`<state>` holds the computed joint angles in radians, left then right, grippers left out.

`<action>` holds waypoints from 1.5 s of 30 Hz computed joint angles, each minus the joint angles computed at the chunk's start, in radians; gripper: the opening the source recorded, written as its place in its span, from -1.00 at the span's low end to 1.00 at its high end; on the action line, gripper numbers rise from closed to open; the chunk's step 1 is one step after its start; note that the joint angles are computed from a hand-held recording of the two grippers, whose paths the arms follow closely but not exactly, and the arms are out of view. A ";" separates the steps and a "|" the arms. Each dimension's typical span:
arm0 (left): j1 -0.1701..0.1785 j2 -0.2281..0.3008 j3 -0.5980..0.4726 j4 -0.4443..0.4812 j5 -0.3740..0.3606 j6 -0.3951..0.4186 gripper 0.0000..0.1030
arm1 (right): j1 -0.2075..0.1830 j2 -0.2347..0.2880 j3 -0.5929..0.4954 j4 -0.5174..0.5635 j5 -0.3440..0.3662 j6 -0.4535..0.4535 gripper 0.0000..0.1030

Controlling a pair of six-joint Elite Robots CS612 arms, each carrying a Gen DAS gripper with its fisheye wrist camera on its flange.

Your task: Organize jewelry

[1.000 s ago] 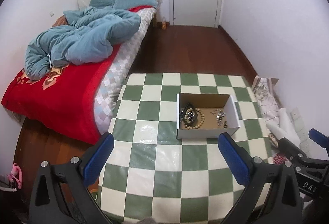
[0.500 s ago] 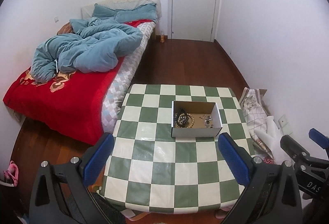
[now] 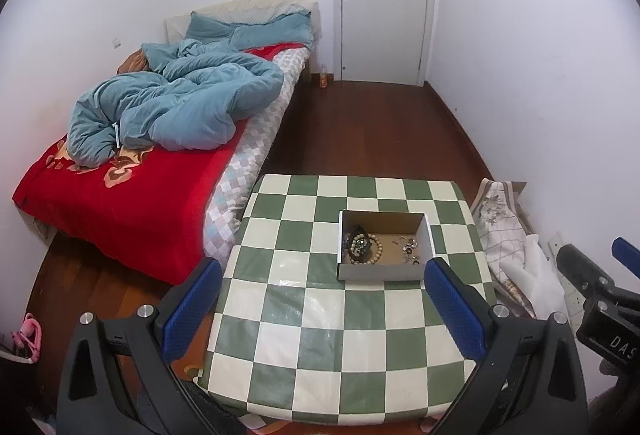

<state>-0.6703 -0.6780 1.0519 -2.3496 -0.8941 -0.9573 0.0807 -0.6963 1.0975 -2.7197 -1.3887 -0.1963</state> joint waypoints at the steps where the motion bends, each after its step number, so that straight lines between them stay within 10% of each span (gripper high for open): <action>1: 0.004 0.009 -0.016 0.012 -0.006 -0.001 1.00 | 0.002 0.011 -0.019 0.010 -0.003 -0.001 1.00; 18: 0.047 0.100 -0.170 0.121 -0.060 0.000 1.00 | 0.026 0.185 -0.316 0.223 -0.044 0.000 1.00; 45: 0.045 0.104 -0.190 0.141 -0.084 0.003 1.00 | 0.026 0.185 -0.319 0.258 -0.052 -0.009 1.00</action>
<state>-0.6254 -0.5744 0.8619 -2.2087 -0.9779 -0.9539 0.1066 -0.5114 0.7781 -2.4618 -1.4405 -0.2054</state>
